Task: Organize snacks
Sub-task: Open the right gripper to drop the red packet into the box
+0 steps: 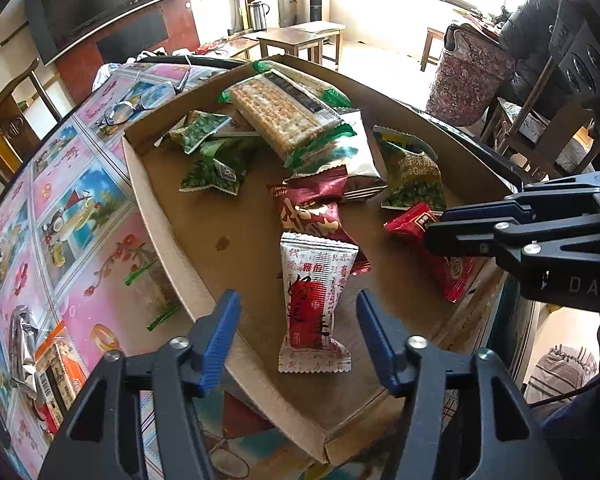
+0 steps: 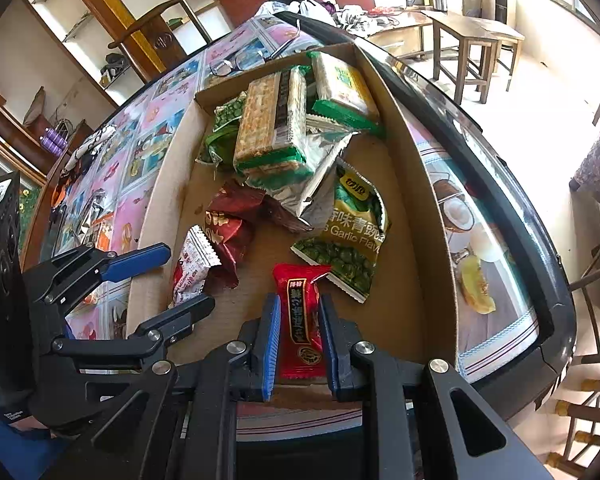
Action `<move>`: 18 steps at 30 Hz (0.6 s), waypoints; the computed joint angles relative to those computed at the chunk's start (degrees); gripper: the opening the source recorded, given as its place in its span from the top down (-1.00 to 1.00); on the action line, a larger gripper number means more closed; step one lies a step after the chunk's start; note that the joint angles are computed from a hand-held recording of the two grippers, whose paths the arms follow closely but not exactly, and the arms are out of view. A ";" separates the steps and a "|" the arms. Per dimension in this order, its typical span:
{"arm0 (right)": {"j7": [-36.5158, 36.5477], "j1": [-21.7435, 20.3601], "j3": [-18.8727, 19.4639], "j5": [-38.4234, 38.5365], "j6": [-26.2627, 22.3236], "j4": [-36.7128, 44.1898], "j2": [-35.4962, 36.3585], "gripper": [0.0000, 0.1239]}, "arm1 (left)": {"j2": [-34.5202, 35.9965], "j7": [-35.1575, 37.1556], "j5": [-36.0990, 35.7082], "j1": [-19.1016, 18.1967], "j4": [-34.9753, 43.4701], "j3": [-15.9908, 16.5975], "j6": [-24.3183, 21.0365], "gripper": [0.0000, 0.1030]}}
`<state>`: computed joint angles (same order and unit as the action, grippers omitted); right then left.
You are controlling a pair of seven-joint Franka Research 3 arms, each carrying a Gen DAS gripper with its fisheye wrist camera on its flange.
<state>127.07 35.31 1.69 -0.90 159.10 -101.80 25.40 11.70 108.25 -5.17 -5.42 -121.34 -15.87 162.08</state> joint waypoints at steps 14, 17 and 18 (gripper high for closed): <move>10.13 4.04 -4.66 -9.27 0.81 -1.48 -2.03 0.26 | -1.99 0.17 -0.60 0.02 -2.27 0.43 3.59 -0.52; 12.14 4.30 -4.95 -11.41 0.22 -1.34 -2.23 0.26 | -2.31 0.54 -1.65 0.54 -2.58 0.10 4.38 -0.53; 12.68 4.26 -4.96 -11.97 0.11 -1.29 -2.29 0.25 | -2.47 1.18 -2.45 0.87 -2.85 -0.22 4.99 -0.53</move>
